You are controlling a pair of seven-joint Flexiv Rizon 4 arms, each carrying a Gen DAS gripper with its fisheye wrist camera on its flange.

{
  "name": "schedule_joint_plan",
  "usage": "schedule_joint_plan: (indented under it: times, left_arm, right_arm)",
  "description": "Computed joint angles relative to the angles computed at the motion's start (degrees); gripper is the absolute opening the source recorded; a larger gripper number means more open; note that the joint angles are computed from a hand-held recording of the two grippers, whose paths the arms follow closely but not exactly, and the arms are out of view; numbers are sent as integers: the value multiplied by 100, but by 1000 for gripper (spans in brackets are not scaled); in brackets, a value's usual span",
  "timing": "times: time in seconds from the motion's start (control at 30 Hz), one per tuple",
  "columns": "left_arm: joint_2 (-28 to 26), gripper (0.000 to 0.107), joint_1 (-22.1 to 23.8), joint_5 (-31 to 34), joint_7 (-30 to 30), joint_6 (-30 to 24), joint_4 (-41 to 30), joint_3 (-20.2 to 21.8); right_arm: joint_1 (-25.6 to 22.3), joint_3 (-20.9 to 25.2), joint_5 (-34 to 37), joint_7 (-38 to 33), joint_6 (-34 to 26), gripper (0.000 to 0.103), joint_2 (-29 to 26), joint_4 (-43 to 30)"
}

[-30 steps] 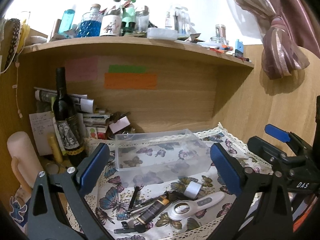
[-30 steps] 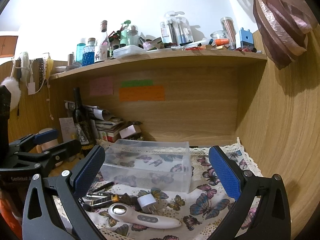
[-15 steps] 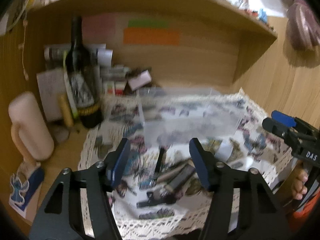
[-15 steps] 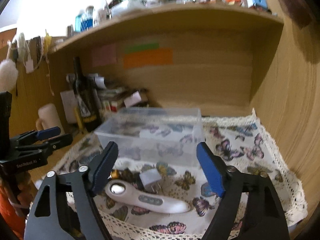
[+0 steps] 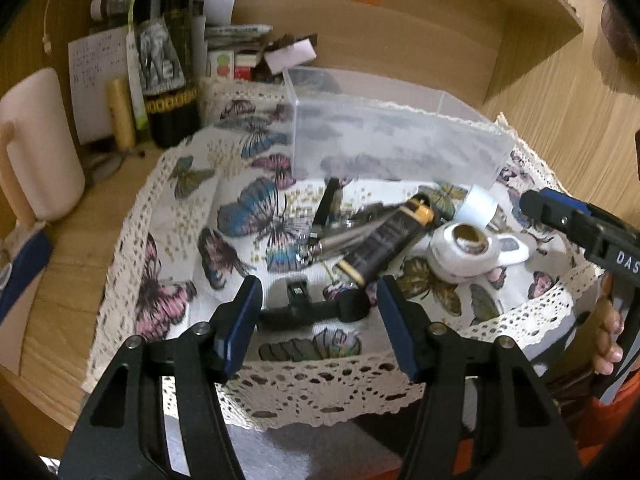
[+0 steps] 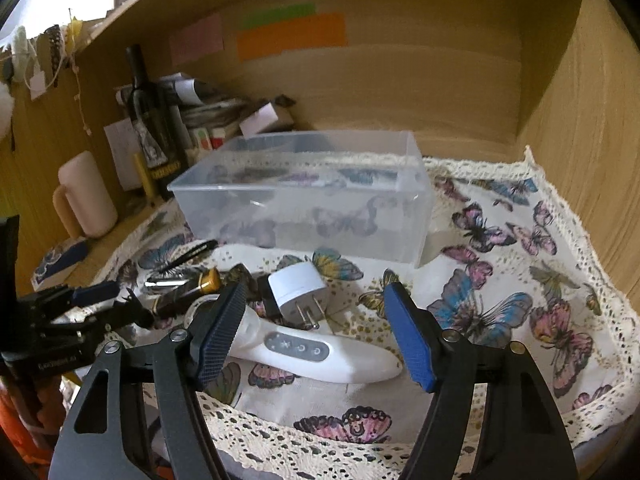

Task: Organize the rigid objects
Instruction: 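Grasp the white plug adapter with the right tool while the left tool grasps a small black clip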

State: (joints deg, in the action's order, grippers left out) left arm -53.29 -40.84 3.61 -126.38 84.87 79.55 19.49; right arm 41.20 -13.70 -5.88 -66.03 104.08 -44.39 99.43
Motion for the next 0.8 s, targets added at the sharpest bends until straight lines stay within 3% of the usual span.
schedule_joint_plan:
  times: [0.1, 0.23, 0.37, 0.47, 0.5, 0.53, 0.8]
  left_arm:
    - [-45, 65, 80, -51, 2, 5, -10, -121]
    - [-142, 65, -58, -23, -128, -29, -114, 102]
    - [-173, 59, -118, 46, -197, 16, -118, 227]
    - [-140, 56, -75, 41, -187, 172, -15, 186]
    - [-140, 56, -61, 21, -170, 207, -1, 174]
    - [-137, 42, -68, -5, -166, 239, 18, 186]
    - [-161, 42, -20, -214, 17, 227, -37, 171]
  right_arm:
    - [-228, 249, -169, 12, -210, 68, -85, -213]
    - [-420, 433, -460, 118, -664, 60, -261, -583]
    - [-874, 980, -804, 200, -1148, 53, -412, -923]
    - [-1168, 1363, -979, 179, -1370, 38, -496, -1069]
    - [-1166, 1356, -1010, 211, -1387, 35, -500, -1074]
    - [-1127, 1291, -1026, 259, -1314, 35, -490, -1035]
    - [-654, 566, -941, 588, -642, 35, -441, -738]
